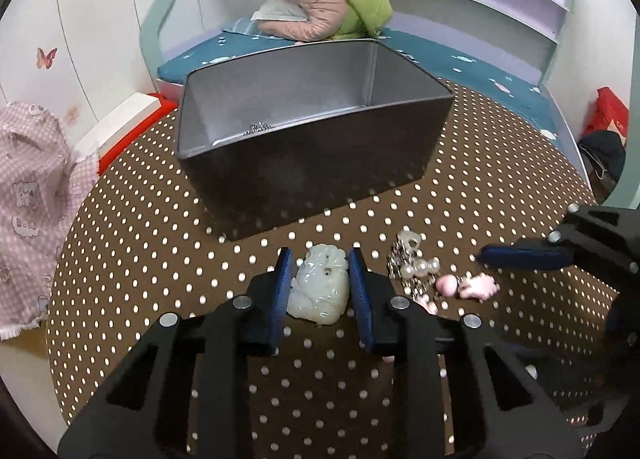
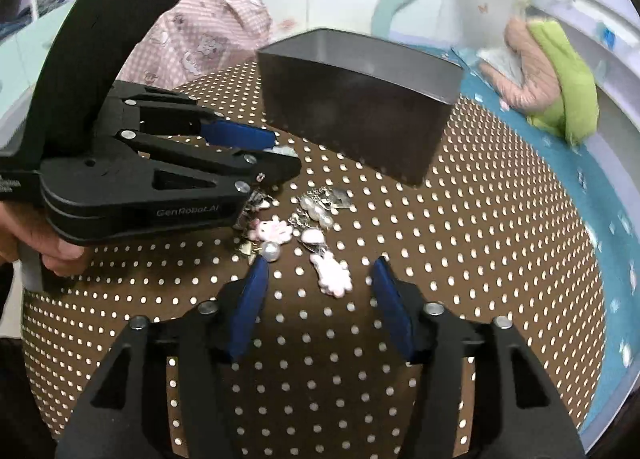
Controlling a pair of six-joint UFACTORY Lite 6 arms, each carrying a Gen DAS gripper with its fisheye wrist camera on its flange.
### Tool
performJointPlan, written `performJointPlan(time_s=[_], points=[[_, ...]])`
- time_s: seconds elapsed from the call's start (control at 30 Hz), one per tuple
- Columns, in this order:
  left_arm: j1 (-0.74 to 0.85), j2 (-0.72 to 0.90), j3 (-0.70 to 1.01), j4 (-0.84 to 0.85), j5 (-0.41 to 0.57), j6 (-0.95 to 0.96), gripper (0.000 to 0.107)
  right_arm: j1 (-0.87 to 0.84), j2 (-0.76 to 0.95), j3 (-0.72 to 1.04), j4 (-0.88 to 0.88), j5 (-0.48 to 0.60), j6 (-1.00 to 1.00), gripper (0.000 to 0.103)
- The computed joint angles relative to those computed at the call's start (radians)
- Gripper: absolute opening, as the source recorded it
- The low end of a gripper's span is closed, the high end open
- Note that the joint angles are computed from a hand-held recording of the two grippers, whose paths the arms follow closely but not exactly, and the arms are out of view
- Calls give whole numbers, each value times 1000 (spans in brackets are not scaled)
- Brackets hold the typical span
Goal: Organize jewelry
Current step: 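Grasp the jade pendant with the left tool while the right tool grasps a white charm, then place the jade pendant and white charm into the grey box and release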
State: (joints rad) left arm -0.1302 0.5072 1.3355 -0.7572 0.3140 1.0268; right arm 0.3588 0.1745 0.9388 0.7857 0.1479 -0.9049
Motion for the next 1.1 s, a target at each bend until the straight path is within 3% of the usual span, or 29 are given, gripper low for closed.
performJointPlan(time_s=[0.07, 0.2, 0.4, 0.67, 0.87, 1.1], points=[[26, -21, -31, -68, 16, 69, 28, 7, -6, 1, -73, -3, 70, 15], [75, -68, -87, -138, 44, 130, 28, -7, -20, -5, -97, 5, 85, 15], [142, -140, -159, -208, 69, 184, 28, -63, -92, -46, 147, 59, -133, 15], [197, -248, -187, -250, 125, 212, 28, -99, -157, 20, 17, 121, 5, 15], [197, -302, -112, -224, 159, 153, 28, -113, -147, 177, -65, 160, 107, 15], [178, -238, 163, -135, 200, -2, 28, -161, 27, 527, -151, 245, 219, 15]])
